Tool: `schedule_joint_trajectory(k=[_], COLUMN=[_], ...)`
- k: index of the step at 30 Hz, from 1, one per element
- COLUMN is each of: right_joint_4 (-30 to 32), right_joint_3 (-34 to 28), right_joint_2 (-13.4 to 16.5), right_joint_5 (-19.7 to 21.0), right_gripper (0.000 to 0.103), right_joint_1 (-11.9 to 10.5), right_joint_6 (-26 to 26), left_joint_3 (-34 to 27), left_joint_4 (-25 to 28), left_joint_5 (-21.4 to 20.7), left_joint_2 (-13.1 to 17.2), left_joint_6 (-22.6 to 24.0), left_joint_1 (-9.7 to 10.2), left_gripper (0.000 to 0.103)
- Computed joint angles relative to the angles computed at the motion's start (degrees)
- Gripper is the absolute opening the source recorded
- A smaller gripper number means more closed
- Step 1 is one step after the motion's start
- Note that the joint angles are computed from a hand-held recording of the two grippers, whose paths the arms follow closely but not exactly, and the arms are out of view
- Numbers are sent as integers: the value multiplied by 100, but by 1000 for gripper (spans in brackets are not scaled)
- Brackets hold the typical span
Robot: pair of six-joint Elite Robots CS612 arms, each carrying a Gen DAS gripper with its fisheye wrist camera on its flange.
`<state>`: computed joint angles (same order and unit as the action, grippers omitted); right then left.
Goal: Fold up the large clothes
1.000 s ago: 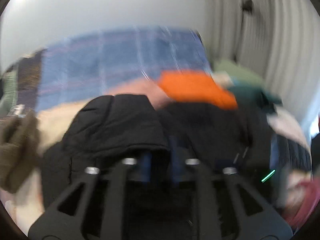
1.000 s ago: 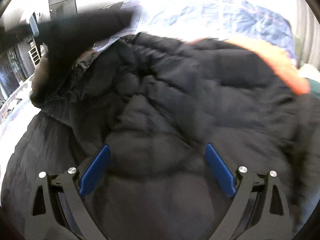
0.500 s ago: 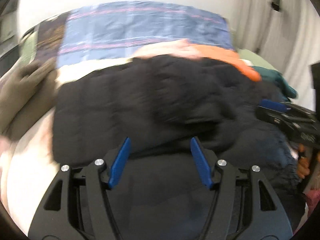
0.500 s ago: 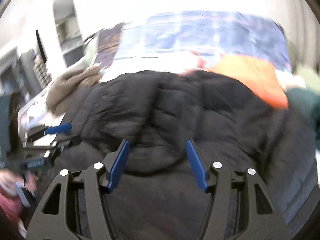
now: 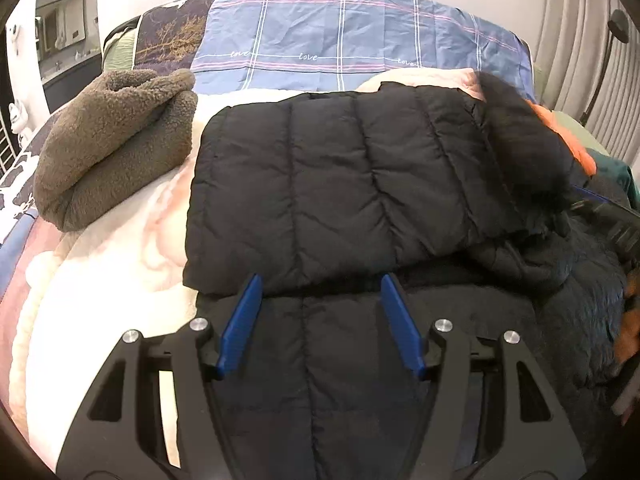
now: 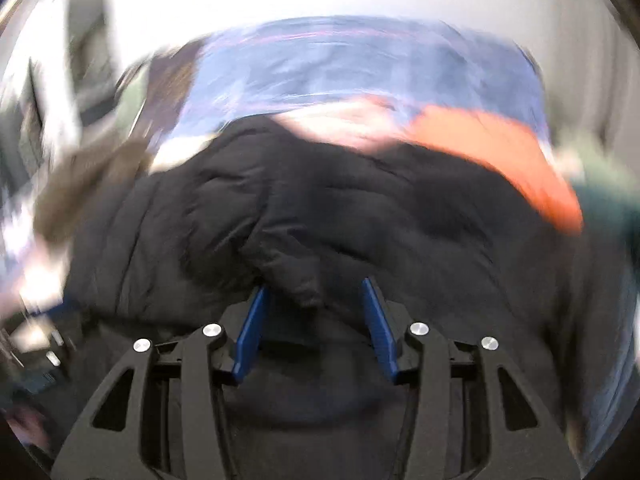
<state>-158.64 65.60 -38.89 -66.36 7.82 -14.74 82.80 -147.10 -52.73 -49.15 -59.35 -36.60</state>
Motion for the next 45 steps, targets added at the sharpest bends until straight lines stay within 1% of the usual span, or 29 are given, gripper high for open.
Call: schedule_joint_trajectory(k=[2,3,4,7,9,10,14,17,19,20,21,22,23,24,25,28,29,30,31,32,33,34,35,36,37,39,41,43,45], right_joint_4=[292,500,817,1053,1191,1250,1783,2163,2475,2626,2671,2476,2059,1765,1543,1208,1267,1440,1776,2014,2012,1770,1288,940,684,677,1171,1461,1783], right_joint_3=[-6,-26,-80,-158,-302,-377,-1112,-1748,-2050,-2095,-2094,-1997,-1790,-1639,-1543,-1281,-1270,-1304,-1393,-1416,-1405,-1264,-1056,-931,-839,-771,-873,-950,-1107], right_joint_2=[-37,-47,-47,-29,40,83,456,788,949,964,956,905,803,721,664,519,521,544,571,579,573,516,422,373,328,289,324,391,515], right_joint_5=[212,358,525,903,1227,1310,1256,899,919,988,1144,1226,1302,1334,1276,737,581,493,420,311,291,275,187,196,315,760,1088,904,341], right_gripper=[49,49,49,53,69,71,72,72,37,1,2,2,2,2,2,2,3,8,10,16,19,22,26,27,27,27,27,26,23], right_joint_1=[-216,-300,-389,-510,-538,-541,-438,-328,-291,-301,-327,-356,-398,-436,-459,-520,-531,-532,-530,-524,-520,-527,-523,-518,-515,-508,-466,-393,-294], right_joint_6=[599,708,739,650,464,416,452,370,201,115,169,334,543,628,693,897,804,629,438,309,326,394,485,498,422,157,-241,-404,-294], left_joint_3=[25,40,53,48,44,49,132,189,209,221,235,249,260,246,210,66,-18,-105,-218,-317,-422,-549,-728,-813,-818,-701,-577,-515,-553], left_joint_4=[-86,-125,-165,-216,-178,-189,-339,-475,-515,-538,-574,-620,-722,-770,-743,-848,-882,-865,-730,-548,-313,46,625,963,1068,813,427,78,-252], left_joint_5=[-9,-8,2,-11,-29,-45,-57,-32,10,33,49,58,-15,-120,-191,-205,-243,-297,-367,-411,-428,-358,-179,-81,-48,-125,-172,-264,-313], left_joint_2=[6,4,4,21,29,29,-12,-49,-70,-85,-99,-114,-127,-131,-133,-66,-12,46,114,170,230,300,389,425,435,376,305,261,257], left_joint_6=[-45,-52,-56,-37,-108,-121,-132,-92,-38,-8,18,42,123,189,192,367,485,560,591,605,641,677,648,574,492,410,400,446,626], left_joint_1=[15,16,11,10,10,13,3,0,3,10,17,28,60,93,125,176,194,215,243,265,284,291,288,286,293,303,290,278,248], left_gripper=[64,63,64,64,64,64,64,64,64,64,62,56,46,26,18,18,18,21,27,30,34,35,35,35,35,34,38,40,40])
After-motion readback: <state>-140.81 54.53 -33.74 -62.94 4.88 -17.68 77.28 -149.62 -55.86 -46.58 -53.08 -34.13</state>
